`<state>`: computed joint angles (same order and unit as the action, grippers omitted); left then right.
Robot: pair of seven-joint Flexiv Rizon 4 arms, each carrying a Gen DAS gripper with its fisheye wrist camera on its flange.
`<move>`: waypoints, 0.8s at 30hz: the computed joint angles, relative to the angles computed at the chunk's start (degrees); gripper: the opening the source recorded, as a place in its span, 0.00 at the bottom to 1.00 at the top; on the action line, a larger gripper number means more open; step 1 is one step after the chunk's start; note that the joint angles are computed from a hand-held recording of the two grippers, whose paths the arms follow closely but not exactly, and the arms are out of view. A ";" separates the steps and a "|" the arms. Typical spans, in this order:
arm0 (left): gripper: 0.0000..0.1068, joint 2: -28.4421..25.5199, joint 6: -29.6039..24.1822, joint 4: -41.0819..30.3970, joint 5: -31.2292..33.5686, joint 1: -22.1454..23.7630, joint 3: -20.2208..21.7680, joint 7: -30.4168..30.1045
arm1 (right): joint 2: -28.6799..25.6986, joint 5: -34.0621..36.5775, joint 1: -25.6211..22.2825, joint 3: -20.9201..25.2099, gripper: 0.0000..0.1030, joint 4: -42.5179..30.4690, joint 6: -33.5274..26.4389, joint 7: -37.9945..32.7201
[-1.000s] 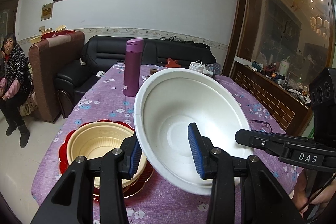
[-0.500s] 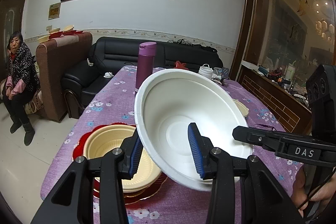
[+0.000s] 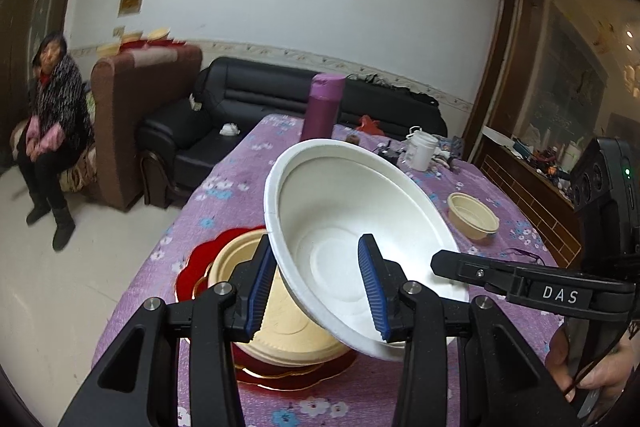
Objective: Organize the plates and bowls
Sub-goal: 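Lower the white foam bowl onto the beige bowl in the stack with the left tool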
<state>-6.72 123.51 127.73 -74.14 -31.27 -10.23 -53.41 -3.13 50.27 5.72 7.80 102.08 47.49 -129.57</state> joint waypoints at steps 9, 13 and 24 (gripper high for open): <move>0.38 -1.14 -3.77 1.59 2.43 2.20 1.92 -4.46 | -4.14 -6.42 2.40 2.24 0.19 -0.46 3.60 4.37; 0.38 -1.56 -4.57 1.94 3.16 2.42 2.34 -5.62 | -5.77 -8.34 2.36 2.91 0.19 -0.78 3.94 5.86; 0.38 -2.44 -4.53 1.22 0.91 1.85 2.37 -4.56 | -7.92 -10.43 1.60 4.64 0.20 -0.84 5.26 7.11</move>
